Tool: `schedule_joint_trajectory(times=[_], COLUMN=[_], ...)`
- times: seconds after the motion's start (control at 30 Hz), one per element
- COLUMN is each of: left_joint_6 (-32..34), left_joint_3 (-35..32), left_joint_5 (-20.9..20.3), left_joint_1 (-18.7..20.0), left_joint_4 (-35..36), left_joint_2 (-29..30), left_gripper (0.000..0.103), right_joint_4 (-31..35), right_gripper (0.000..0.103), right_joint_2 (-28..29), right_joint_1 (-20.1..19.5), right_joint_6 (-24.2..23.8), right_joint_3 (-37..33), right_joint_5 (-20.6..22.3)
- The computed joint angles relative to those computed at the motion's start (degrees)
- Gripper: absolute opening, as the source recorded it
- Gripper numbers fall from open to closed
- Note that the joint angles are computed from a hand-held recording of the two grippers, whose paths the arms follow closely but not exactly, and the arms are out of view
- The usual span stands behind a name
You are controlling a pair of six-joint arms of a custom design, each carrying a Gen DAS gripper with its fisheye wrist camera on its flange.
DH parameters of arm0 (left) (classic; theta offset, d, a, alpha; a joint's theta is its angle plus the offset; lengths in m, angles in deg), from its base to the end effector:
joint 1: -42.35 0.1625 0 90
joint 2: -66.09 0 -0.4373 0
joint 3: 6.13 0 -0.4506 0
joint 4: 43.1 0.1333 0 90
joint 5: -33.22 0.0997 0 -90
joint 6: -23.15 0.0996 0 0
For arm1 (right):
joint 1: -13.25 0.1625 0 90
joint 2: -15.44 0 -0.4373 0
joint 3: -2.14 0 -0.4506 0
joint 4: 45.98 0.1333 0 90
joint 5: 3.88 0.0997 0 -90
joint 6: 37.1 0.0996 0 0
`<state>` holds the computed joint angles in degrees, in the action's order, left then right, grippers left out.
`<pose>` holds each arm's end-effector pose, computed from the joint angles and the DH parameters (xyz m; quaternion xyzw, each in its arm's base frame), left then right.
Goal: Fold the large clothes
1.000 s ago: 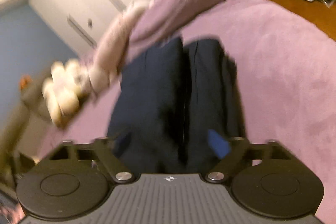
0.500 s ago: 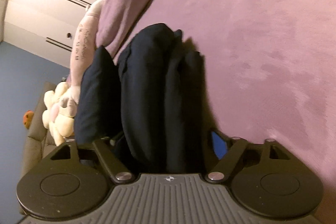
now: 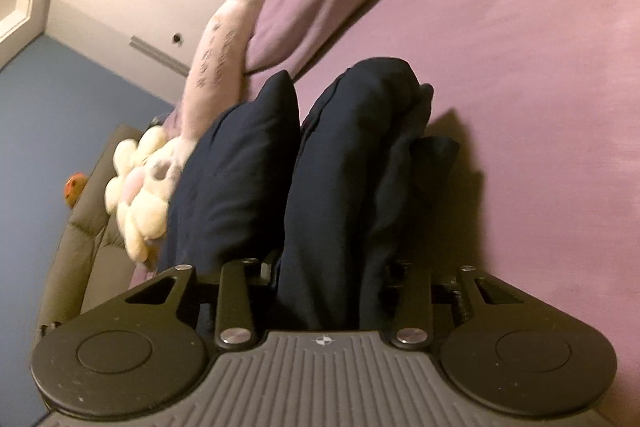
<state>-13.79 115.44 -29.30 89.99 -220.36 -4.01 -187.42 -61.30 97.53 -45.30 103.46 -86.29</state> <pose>-0.2463 -0.5361 0.2078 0.0292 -0.9268 0.3740 0.0164 0.0816 -0.6550 0.3577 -0.0364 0.9700 -0.2378 0.0358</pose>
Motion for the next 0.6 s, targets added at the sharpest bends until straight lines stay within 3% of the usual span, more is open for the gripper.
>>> schedule_joint_trajectory(times=[0.17, 0.27, 0.33, 0.47, 0.6], left_joint_6=[1.1, -5.8, -11.1, -10.4, -15.0], left_joint_3=[0.9, 1.1, 2.4, 6.4, 10.5], left_joint_5=[11.1, 15.7, 16.6, 21.4, 23.8], left_joint_1=[-0.9, -0.3, -0.2, -4.3, -10.9], left_joint_4=[6.0, 14.8, 18.8, 16.9, 21.5], left_joint_2=[-5.7, -7.9, -9.3, -11.6, -15.4], left_gripper=[0.064, 0.065, 0.068, 0.069, 0.069], right_joint_4=[-0.5, -3.1, -4.0, -7.8, -12.4], right_gripper=[0.04, 0.057, 0.061, 0.061, 0.06], right_joint_2=[7.1, 8.9, 7.4, -0.3, -8.5], right_joint_1=[4.0, 5.8, 6.0, 6.4, 9.9], right_joint_6=[1.8, 3.9, 3.5, 1.1, -7.2], right_joint_3=[-2.4, -1.2, 0.5, 6.6, 12.9], right_joint_5=[-1.8, -7.4, -8.8, -11.3, -12.8])
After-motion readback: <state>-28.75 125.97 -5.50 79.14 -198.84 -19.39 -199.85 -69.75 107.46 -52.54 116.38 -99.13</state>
